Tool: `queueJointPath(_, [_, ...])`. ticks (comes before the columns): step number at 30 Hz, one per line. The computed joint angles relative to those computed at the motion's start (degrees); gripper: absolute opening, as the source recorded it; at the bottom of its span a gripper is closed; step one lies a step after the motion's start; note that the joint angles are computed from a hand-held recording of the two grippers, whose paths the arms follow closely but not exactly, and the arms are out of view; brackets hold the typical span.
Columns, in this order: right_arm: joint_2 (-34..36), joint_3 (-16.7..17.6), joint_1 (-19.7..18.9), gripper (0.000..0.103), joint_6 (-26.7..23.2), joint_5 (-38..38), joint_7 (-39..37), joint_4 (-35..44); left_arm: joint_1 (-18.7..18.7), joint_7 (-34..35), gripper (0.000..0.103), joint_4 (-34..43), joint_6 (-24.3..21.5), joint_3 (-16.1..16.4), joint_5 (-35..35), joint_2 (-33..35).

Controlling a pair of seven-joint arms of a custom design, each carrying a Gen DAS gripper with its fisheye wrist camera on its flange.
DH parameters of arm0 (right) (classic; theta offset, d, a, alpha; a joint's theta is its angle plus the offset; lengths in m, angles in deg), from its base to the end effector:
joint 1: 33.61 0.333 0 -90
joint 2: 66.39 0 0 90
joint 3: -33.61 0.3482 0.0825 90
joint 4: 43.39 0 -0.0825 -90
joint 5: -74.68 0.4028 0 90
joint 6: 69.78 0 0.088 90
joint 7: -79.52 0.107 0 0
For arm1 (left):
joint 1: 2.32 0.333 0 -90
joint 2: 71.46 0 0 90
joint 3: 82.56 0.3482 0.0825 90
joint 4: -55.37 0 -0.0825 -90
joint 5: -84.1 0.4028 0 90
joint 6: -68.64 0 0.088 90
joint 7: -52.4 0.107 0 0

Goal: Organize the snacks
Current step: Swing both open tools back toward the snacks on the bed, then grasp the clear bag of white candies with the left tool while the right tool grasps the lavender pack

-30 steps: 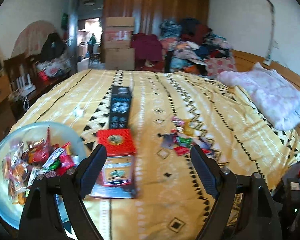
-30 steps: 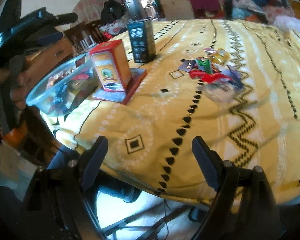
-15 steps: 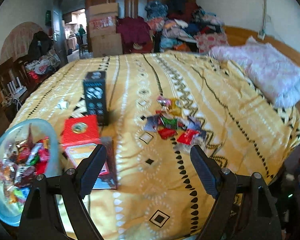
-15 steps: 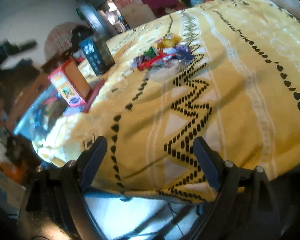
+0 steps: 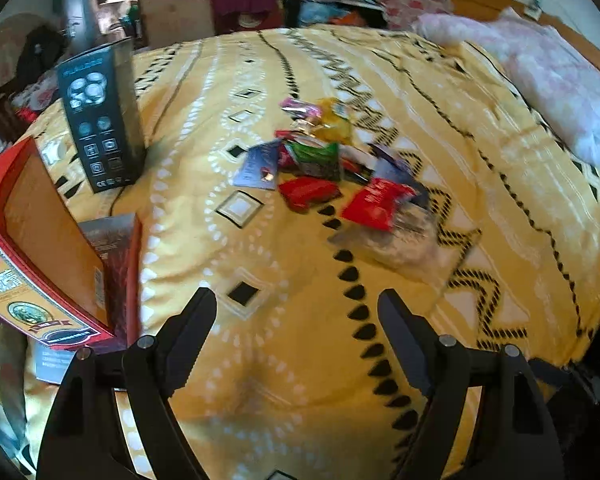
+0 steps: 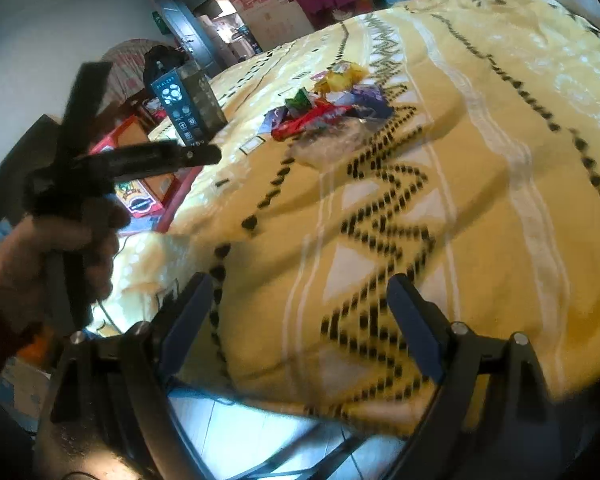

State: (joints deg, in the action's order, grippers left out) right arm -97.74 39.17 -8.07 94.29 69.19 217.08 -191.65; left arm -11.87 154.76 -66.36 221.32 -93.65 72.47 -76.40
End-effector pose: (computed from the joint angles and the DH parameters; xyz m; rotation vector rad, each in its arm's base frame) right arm 0.3582 0.2283 0.5547 -1.4751 1.8017 -0.2422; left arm 0.5466 -0.2029 0.5426 -1.4715 2.2942 -0.7850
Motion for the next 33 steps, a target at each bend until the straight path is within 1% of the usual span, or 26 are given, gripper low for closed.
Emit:
queueJointPath(1, [1.17,-1.29,0.5,0.089,0.86,0.17,-1.42,0.66,0.3,-0.92,0.084,-0.17,0.3,-0.03,1.19,-0.09])
queueJointPath(2, [3.25,-3.92,1.65,0.089,2.49,1.13,-3.92,1.9,0.6,-1.86,0.084,-0.56,0.8,-0.02,2.22,-0.24])
queueJointPath(3, [4.68,-5.4,2.25,0.089,3.4,2.13,-5.51,2.88,0.78,-2.21,0.084,-0.94,1.09,0.14,2.27,-0.46])
queueJointPath(4, [6.78,-7.54,3.36,0.089,4.41,3.58,-7.9,4.49,0.89,-2.08,0.084,-1.54,1.24,0.41,1.65,-0.88])
queueJointPath(5, [9.41,-10.98,5.91,0.089,5.02,6.2,-11.95,6.78,1.0,-1.66,0.084,-2.52,1.16,0.78,0.59,-1.72])
queueJointPath(6, [12.05,-13.35,7.21,0.089,5.68,8.16,-15.47,9.2,1.12,-1.3,0.084,-3.23,0.95,1.03,-0.13,-2.32])
queueJointPath(7, [13.79,-14.26,7.22,0.089,6.35,8.92,-17.63,10.79,1.2,-0.76,0.084,-3.82,0.54,1.31,-1.01,-2.86])
queueJointPath(9, [18.44,-20.01,11.05,0.089,7.11,16.25,-26.46,15.23,1.55,0.0,0.084,-4.99,-0.88,1.72,-1.96,-4.06])
queueJointPath(10, [20.43,-24.2,14.53,0.087,6.53,23.55,-32.01,17.33,1.71,0.27,0.084,-5.37,-1.58,1.81,-2.2,-4.48])
queueJointPath(11, [23.2,-27.7,16.55,0.08,4.27,31.03,-36.48,20.18,1.85,0.43,0.084,-5.69,-2.13,1.89,-2.5,-4.8])
queueJointPath(12, [24.91,-29.21,17.2,0.074,2.24,34.5,-38.38,21.8,1.89,0.71,0.084,-6.0,-2.63,2.0,-3.08,-5.12])
queueJointPath(13, [26.75,-29.22,16.21,0.069,0.16,36.32,-38.39,23.23,1.75,1.55,0.084,-6.17,-2.99,2.17,-3.98,-5.3])
queueJointPath(14, [28.59,-29.46,15.88,0.069,-2.12,40.3,-40.49,24.69,1.71,2.12,0.084,-6.43,-2.96,2.17,-4.4,-5.47])
queueJointPath(15, [29.39,-28.88,15.49,0.069,-2.53,41.0,-40.99,25.13,1.7,2.53,0.084,-6.52,-2.85,2.1,-4.61,-5.52])
queueJointPath(16, [29.34,-26.77,14.17,0.069,-1.99,37.68,-39.45,24.9,1.64,2.92,0.084,-6.58,-2.64,2.07,-5.01,-5.54])
queueJointPath(17, [28.83,-26.35,14.85,0.069,-2.46,38.37,-41.31,24.88,1.55,3.43,0.084,-6.56,-2.36,2.17,-5.71,-5.49])
queueJointPath(19, [27.67,-24.59,15.33,0.069,-5.03,45.9,-49.13,24.92,1.52,3.68,0.084,-6.43,-2.48,2.26,-6.78,-5.44])
queueJointPath(22, [23.9,-20.93,16.43,0.068,-10.97,49.3,-57.19,22.72,1.58,4.12,0.084,-6.34,-3.0,2.57,-8.62,-5.62])
queueJointPath(23, [22.87,-19.6,16.1,0.068,-11.42,48.29,-57.21,21.81,1.52,4.65,0.084,-6.69,-2.85,2.71,-9.33,-5.98])
queueJointPath(24, [21.31,-17.61,15.11,0.068,-10.57,44.73,-54.51,20.09,1.48,5.27,0.084,-7.08,-2.8,2.84,-9.87,-6.37])
queueJointPath(25, [19.25,-15.28,13.53,0.068,-8.94,40.62,-50.76,17.77,1.5,5.63,0.084,-7.47,-2.82,2.86,-10.1,-6.7])
queueJointPath(26, [18.14,-13.62,12.01,0.068,-7.97,38.48,-48.6,16.52,1.53,5.89,0.085,-7.84,-2.93,2.88,-10.28,-6.99])
queueJointPath(28, [16.3,-9.9,7.67,0.068,-5.82,32.98,-43.25,14.51,1.57,6.46,0.085,-8.4,-3.56,3.0,-10.65,-7.28])
queueJointPath(31, [17.72,-6.93,1.51,0.068,-5.48,26.41,-39.88,16.61,1.48,7.08,0.085,-8.74,-4.54,3.11,-11.63,-7.32])
queueJointPath(32, [19.06,-5.87,-1.02,0.068,-5.26,22.17,-38.44,18.13,1.5,7.12,0.085,-8.79,-4.61,3.08,-11.82,-7.36])
queueJointPath(33, [20.44,-5.33,-2.58,0.068,-5.36,19.4,-37.89,19.54,1.51,7.14,0.085,-8.7,-4.72,3.06,-12.05,-7.26])
